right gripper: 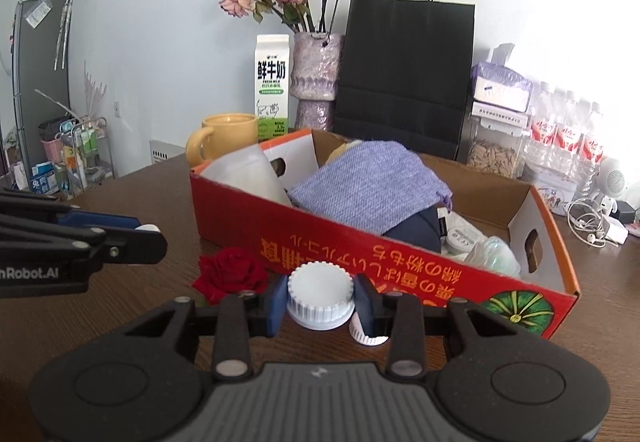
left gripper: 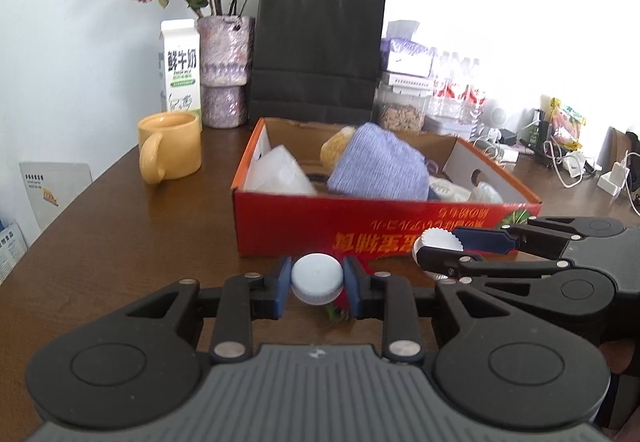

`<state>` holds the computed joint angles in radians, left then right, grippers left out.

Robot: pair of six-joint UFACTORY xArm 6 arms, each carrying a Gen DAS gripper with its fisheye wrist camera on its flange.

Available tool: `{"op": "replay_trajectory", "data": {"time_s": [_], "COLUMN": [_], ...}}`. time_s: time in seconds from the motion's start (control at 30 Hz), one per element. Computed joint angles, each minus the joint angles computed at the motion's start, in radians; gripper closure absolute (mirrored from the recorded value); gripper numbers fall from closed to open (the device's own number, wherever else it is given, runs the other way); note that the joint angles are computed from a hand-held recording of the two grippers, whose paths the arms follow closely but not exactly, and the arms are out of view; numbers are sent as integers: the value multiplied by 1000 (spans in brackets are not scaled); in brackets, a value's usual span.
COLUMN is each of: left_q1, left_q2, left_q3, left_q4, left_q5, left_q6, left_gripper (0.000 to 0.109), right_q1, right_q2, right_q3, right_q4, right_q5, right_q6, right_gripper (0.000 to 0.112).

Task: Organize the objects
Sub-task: 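Carry both white caps with both tools over the box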

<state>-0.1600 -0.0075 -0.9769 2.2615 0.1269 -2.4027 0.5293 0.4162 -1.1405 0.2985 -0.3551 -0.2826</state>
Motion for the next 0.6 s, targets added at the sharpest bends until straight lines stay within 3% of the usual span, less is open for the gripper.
{"op": "replay_trajectory", "data": {"time_s": [0.2, 0.6], "left_q1": [-22, -51], "left_q2": [14, 123], "left_q3": [-48, -232], "left_q4": [53, 59], "left_q5": [11, 28], "left_q6": [-44, -28], "left_gripper": [80, 80], "right_q1": [-18, -56], "right_q2": [-28, -9], "right_q3": [25, -44], "right_q4": [-63, -4], "right_q5": [-44, -89], "right_q6": [46, -14], "right_gripper": [77, 77]}}
